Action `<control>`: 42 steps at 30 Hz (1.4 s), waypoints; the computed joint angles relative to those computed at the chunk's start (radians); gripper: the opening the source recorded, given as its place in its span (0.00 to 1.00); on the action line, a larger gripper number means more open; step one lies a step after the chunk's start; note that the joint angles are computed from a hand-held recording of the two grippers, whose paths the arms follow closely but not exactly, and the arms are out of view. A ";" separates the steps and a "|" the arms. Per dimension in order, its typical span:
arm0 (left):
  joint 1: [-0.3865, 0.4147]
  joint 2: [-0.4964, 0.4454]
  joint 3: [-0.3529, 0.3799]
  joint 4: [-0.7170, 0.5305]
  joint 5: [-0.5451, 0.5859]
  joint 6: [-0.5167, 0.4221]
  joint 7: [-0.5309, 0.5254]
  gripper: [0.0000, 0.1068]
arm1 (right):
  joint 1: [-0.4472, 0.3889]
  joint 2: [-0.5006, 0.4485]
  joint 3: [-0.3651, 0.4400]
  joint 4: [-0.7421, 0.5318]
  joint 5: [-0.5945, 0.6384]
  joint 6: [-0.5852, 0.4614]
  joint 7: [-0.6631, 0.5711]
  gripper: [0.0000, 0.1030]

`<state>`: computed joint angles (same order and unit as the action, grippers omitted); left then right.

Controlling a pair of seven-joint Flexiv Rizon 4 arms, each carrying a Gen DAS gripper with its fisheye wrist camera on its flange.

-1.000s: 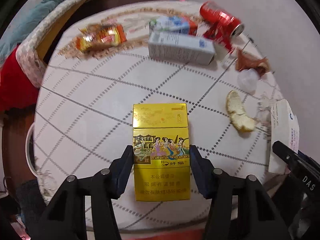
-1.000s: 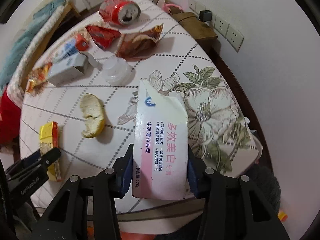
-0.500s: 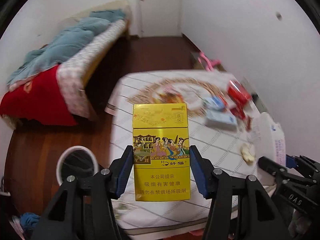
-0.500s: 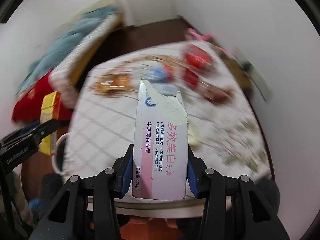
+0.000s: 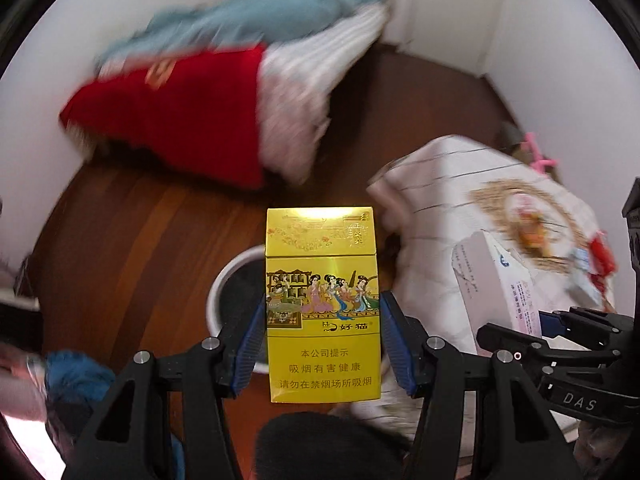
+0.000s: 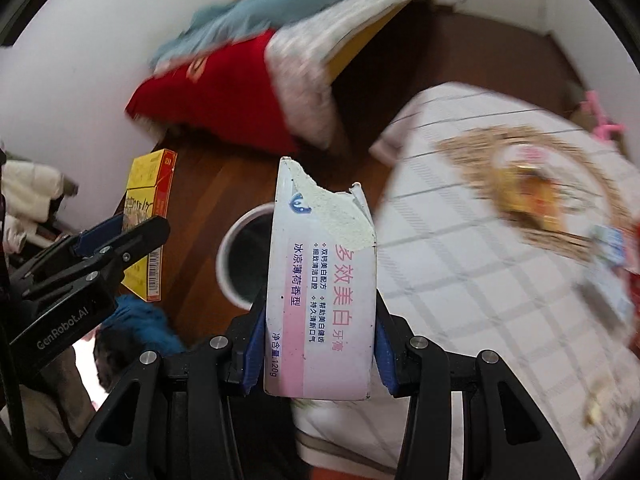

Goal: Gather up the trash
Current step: 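Carry both boxes over the white bin and open both tools to drop them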

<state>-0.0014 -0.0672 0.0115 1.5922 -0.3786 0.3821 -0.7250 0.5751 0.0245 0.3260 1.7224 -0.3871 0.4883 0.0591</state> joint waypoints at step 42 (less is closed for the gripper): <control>0.042 -0.177 0.020 -0.066 0.228 0.150 -0.257 0.87 | 0.021 -0.454 -0.148 -0.335 0.189 -0.036 -0.355 1.00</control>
